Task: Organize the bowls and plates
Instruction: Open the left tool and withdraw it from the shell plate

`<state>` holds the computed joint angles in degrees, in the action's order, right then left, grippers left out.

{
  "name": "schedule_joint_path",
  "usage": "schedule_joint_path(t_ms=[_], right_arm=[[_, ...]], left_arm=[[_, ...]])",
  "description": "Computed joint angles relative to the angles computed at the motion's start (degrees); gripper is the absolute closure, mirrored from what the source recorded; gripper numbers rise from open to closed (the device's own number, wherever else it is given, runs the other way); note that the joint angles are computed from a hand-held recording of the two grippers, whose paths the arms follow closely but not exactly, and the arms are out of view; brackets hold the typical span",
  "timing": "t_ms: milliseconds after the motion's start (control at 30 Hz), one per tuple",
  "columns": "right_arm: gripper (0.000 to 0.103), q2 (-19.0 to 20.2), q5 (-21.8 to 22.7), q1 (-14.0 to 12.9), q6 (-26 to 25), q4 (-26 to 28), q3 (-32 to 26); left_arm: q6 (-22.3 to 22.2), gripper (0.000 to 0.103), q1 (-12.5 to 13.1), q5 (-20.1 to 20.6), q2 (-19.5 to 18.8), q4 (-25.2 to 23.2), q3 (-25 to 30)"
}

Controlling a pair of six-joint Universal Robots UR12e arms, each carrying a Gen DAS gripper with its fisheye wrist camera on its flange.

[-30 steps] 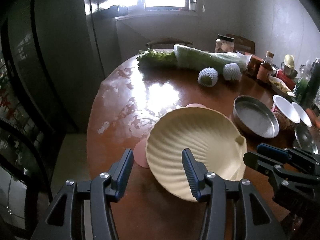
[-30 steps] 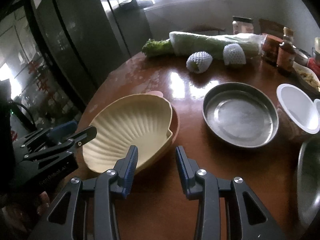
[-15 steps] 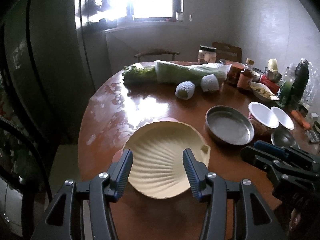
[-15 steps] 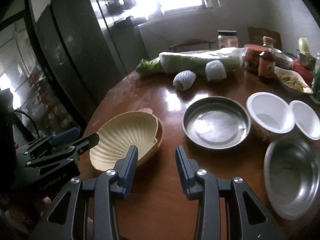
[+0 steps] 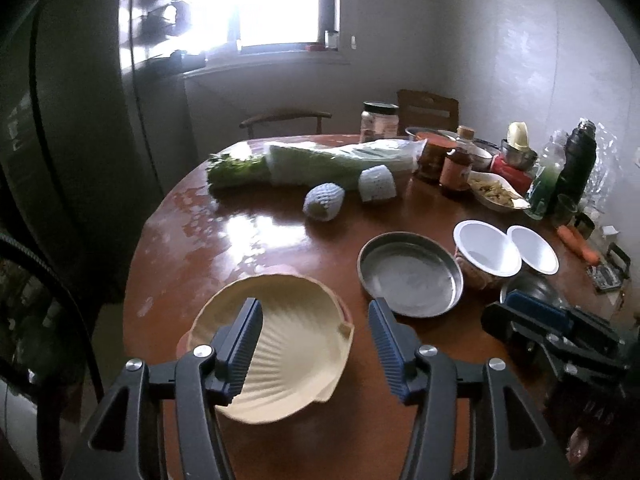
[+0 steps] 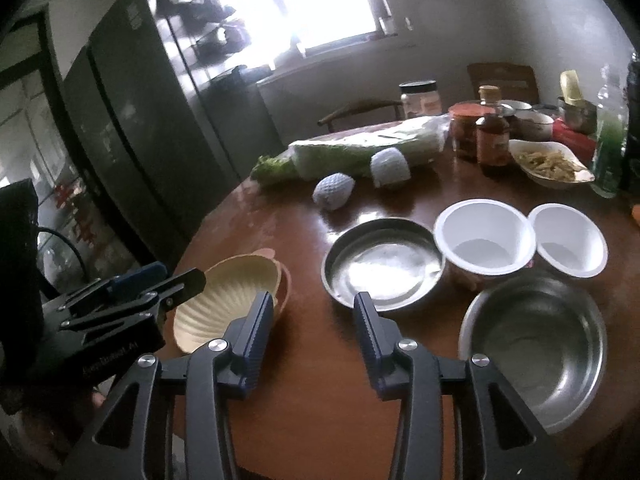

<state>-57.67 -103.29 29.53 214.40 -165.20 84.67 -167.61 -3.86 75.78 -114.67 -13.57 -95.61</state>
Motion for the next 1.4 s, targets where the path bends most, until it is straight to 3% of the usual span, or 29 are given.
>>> schedule_joint_path(t_ms=[300,867,1400], right_arm=[[0.059,-0.1,0.7,-1.6,2.3,2.9,0.1],[0.058,2.0,3.6,-4.7,5.4,16.7,-4.6],[0.058,4.1,4.7,-5.6,6.1,23.5,-8.7]], left_arm=[[1.0,0.048,-1.6,0.7,-3.0,-5.4,5.5],[3.0,0.048,-3.8,2.1,-9.3,-17.1,16.3],[4.9,0.048,-4.7,2.9,-13.0,-24.0,22.1]])
